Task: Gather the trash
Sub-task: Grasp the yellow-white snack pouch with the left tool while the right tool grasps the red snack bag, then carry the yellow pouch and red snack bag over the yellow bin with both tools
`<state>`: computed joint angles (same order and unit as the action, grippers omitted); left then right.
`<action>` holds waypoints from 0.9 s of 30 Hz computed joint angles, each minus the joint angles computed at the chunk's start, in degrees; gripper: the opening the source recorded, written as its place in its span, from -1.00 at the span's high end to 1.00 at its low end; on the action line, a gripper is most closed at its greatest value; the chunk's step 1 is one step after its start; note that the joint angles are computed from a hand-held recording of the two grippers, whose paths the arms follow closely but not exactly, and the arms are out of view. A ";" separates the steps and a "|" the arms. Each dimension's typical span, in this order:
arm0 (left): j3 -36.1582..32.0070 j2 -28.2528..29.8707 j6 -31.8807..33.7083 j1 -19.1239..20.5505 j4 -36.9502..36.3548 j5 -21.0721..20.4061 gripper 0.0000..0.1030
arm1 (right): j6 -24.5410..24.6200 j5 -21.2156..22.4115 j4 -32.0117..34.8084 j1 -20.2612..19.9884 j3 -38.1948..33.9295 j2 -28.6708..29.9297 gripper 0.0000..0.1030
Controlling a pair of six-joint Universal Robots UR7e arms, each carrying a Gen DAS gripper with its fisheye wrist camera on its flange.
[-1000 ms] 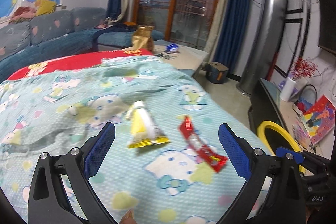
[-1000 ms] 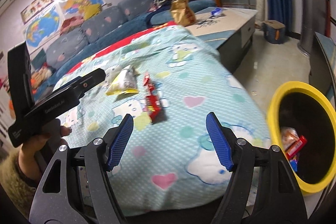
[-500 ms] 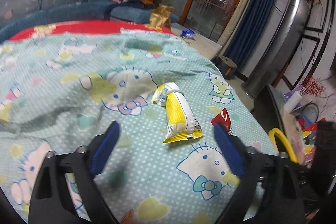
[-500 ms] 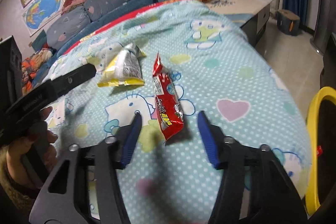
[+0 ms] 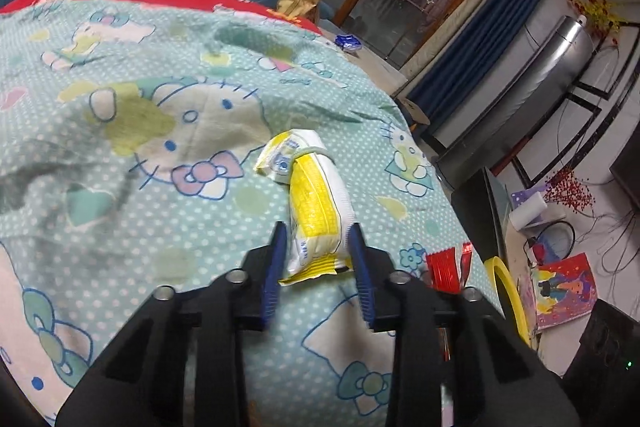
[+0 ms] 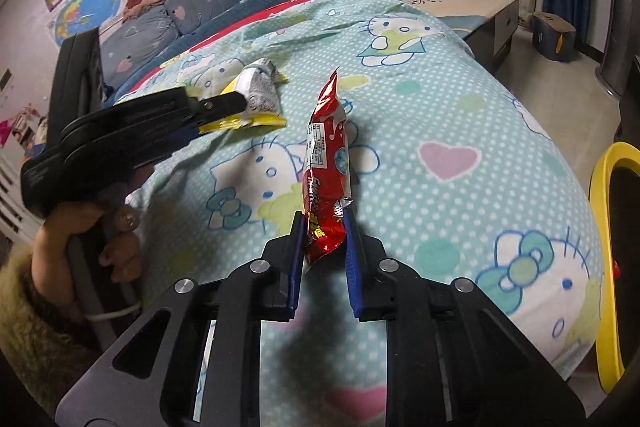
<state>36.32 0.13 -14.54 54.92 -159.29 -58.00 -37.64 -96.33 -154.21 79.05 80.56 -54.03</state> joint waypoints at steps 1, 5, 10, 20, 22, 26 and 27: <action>-0.41 0.31 1.09 -0.31 -0.12 0.33 0.63 | -0.15 0.03 -0.44 -0.03 0.61 -0.34 0.74; -0.54 0.66 4.95 -1.44 -1.11 1.46 0.80 | -0.89 0.46 -1.97 -0.12 2.30 -1.34 0.74; 2.62 -0.64 7.99 -2.83 -3.53 1.84 0.85 | -1.00 1.27 -2.94 -0.29 3.58 -2.66 0.74; 6.68 -2.53 10.81 -5.03 -6.93 -0.60 0.85 | 0.49 2.50 -5.65 -1.44 4.18 -5.10 0.74; 6.58 -2.43 11.35 -5.40 -7.18 -1.27 0.85 | 0.83 2.59 -6.15 -1.64 4.10 -5.43 0.74; 5.72 -1.87 12.48 -6.15 -6.88 -2.41 0.85 | 1.67 2.66 -7.06 -2.28 3.69 -6.04 0.74; 5.35 -1.66 12.81 -6.31 -6.75 -2.59 0.85 | 1.95 2.74 -7.28 -2.51 3.64 -6.29 0.74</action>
